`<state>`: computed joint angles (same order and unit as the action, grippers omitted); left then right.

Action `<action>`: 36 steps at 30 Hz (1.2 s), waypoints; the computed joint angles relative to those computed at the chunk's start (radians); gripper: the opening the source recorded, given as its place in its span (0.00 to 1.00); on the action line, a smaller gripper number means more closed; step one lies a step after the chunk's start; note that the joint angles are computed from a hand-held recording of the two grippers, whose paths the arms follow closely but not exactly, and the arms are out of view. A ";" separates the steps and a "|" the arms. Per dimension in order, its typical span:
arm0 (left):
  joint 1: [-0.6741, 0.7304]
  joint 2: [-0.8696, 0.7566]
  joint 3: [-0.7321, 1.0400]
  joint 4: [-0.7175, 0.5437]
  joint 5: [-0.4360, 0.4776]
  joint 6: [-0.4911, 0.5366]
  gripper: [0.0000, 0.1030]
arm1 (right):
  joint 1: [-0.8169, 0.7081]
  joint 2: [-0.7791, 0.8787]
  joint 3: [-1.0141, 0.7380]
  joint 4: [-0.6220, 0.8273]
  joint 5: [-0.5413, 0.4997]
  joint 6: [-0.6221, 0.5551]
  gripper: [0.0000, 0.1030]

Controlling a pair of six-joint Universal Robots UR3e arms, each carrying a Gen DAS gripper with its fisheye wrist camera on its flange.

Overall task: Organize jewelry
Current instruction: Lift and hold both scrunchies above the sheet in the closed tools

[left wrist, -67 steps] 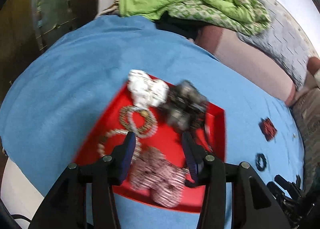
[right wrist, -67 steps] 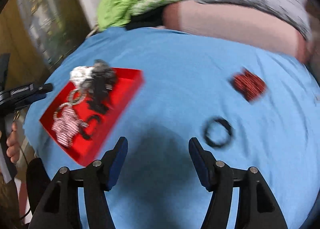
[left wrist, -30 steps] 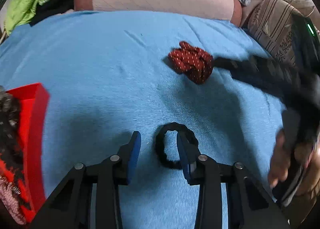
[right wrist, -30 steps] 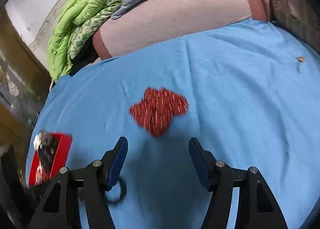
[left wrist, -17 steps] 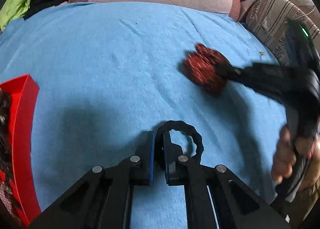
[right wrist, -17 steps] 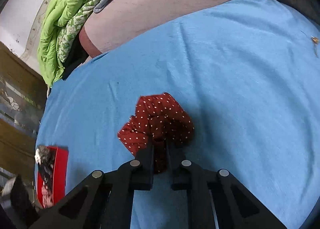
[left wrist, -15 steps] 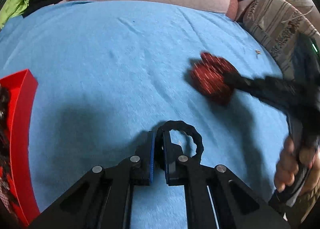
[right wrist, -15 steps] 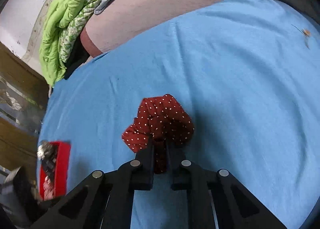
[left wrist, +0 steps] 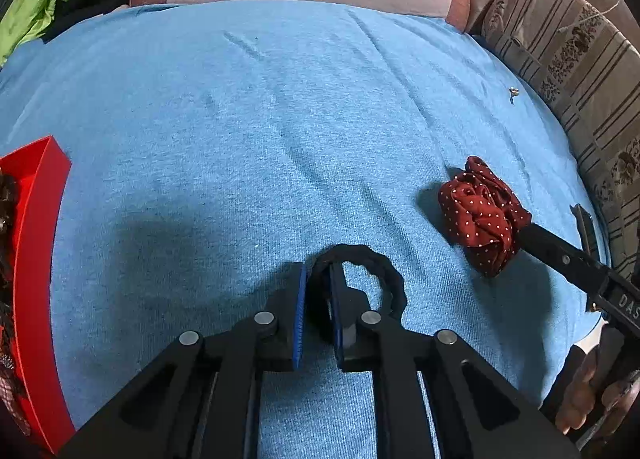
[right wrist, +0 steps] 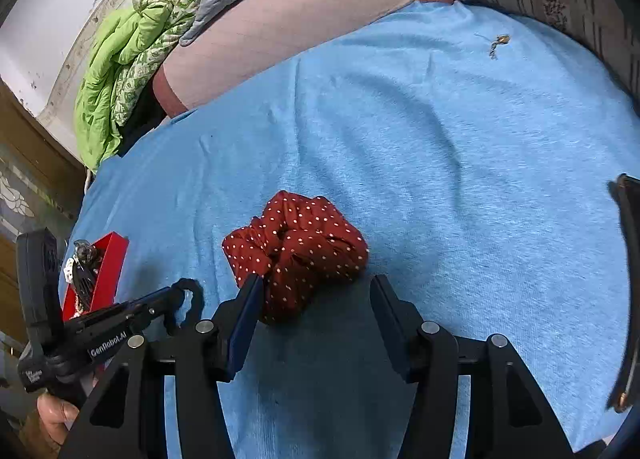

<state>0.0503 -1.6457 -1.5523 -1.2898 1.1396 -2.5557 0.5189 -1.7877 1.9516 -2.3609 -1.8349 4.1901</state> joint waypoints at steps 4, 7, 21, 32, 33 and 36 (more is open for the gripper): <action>-0.017 0.000 -0.023 0.048 0.000 -0.016 0.18 | -0.021 0.048 -0.002 -0.052 0.013 -0.021 0.59; -0.035 0.012 -0.046 0.082 0.008 -0.027 0.25 | -0.039 0.096 -0.011 -0.086 0.021 -0.025 0.59; 0.023 0.177 -0.038 -0.099 -0.050 0.020 0.07 | 0.005 0.064 0.009 -0.128 -0.023 0.025 0.18; 0.106 0.373 -0.082 -0.211 -0.096 0.121 0.07 | 0.201 0.045 -0.121 0.103 -0.212 0.187 0.18; 0.112 0.383 -0.082 -0.223 -0.099 0.129 0.07 | 0.214 0.046 -0.129 0.119 -0.221 0.199 0.18; 0.137 0.411 -0.074 -0.265 -0.116 0.153 0.07 | 0.251 0.051 -0.163 0.187 -0.253 0.226 0.18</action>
